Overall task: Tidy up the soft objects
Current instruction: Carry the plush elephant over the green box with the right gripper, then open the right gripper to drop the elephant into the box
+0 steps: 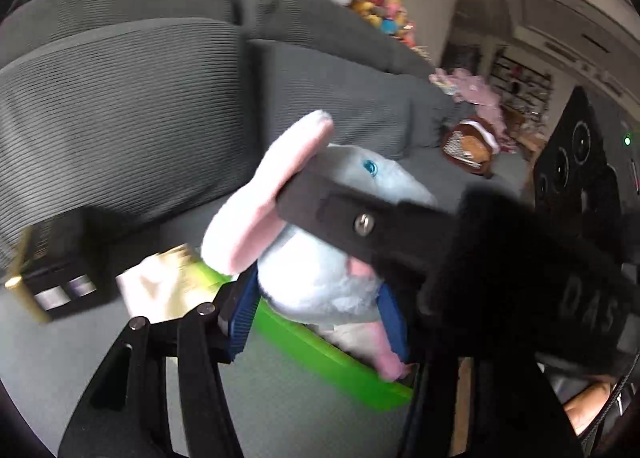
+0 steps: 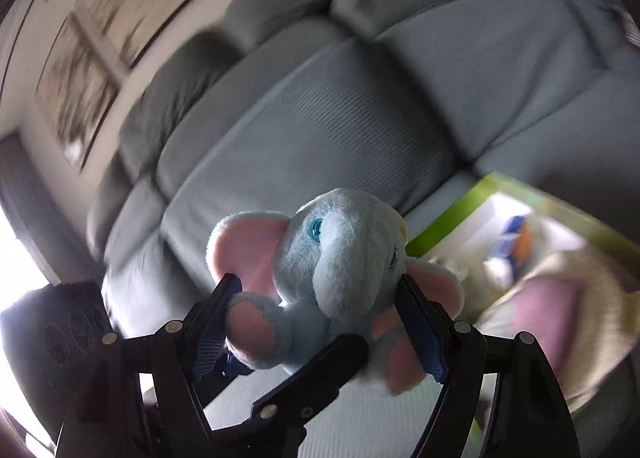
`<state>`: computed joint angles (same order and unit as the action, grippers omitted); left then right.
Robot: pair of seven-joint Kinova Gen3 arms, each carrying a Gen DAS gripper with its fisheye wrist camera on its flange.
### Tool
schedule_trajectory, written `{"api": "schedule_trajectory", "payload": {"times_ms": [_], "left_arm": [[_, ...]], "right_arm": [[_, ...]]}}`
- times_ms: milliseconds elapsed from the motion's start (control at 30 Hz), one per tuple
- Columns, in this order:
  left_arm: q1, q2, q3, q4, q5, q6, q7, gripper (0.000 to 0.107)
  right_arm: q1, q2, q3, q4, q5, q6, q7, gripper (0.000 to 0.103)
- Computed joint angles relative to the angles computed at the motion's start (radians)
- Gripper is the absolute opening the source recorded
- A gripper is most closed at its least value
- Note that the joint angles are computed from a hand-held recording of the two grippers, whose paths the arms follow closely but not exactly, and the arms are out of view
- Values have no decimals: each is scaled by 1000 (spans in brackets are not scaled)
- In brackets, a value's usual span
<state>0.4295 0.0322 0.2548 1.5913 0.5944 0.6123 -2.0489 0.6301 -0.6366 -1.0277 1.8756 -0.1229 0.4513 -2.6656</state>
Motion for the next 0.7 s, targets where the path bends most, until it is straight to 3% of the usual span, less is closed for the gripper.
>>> {"api": "schedule_trajectory", "payload": {"times_ms": [233, 467, 533, 700], "left_arm": [[74, 149, 50, -154, -138, 51, 63, 53], [140, 224, 45, -238, -270, 87, 223, 54], [144, 229, 44, -242, -286, 100, 244, 59], [164, 206, 27, -241, -349, 125, 314, 88]], "right_arm": [[2, -127, 115, 136, -46, -27, -106, 80], [73, -162, 111, 143, -52, 27, -173, 80], [77, -157, 110, 149, -54, 33, -185, 80], [86, -179, 115, 147, -50, 66, -218, 81]]}}
